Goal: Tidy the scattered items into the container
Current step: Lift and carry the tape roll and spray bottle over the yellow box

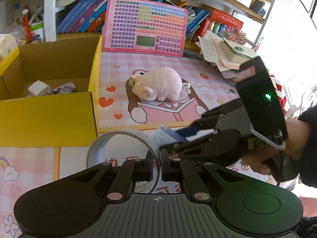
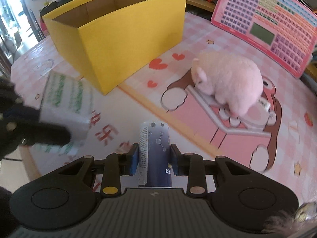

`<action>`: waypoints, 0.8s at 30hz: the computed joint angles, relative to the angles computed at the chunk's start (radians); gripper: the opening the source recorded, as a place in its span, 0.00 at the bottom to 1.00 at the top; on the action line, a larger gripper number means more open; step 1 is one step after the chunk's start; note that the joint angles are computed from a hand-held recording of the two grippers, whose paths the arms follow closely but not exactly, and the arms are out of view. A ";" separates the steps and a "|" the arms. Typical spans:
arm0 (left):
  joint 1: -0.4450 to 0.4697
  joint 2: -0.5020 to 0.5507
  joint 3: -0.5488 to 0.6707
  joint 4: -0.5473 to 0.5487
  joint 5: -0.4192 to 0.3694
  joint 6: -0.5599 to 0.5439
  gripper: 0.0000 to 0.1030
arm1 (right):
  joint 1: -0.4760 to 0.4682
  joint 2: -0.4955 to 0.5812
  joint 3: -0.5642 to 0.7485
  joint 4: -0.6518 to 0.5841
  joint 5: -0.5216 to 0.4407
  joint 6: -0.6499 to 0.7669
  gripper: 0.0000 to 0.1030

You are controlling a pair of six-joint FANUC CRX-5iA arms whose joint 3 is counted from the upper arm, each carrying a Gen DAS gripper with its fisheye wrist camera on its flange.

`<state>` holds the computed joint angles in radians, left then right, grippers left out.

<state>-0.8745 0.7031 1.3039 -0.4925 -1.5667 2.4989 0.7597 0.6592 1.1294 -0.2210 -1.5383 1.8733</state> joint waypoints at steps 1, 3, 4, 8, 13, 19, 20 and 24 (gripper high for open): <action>0.000 -0.019 -0.031 0.001 0.018 0.001 0.06 | 0.007 -0.026 -0.042 0.011 0.016 -0.013 0.30; -0.002 -0.062 -0.102 0.001 0.059 0.002 0.06 | 0.021 -0.074 -0.121 0.033 0.051 -0.042 0.30; -0.003 -0.083 -0.138 0.002 0.078 0.004 0.06 | 0.028 -0.096 -0.158 0.045 0.068 -0.057 0.30; -0.008 -0.172 -0.278 0.007 0.146 0.024 0.06 | 0.060 -0.179 -0.287 0.095 0.136 -0.132 0.30; -0.014 -0.282 -0.444 0.010 0.219 0.074 0.06 | 0.106 -0.267 -0.417 0.146 0.198 -0.227 0.30; -0.026 -0.381 -0.587 0.023 0.282 0.099 0.06 | 0.178 -0.345 -0.518 0.185 0.231 -0.338 0.30; -0.028 -0.396 -0.606 0.024 0.290 0.103 0.06 | 0.188 -0.353 -0.531 0.191 0.236 -0.351 0.30; -0.047 -0.451 -0.674 0.008 0.301 0.136 0.06 | 0.245 -0.391 -0.583 0.219 0.257 -0.423 0.30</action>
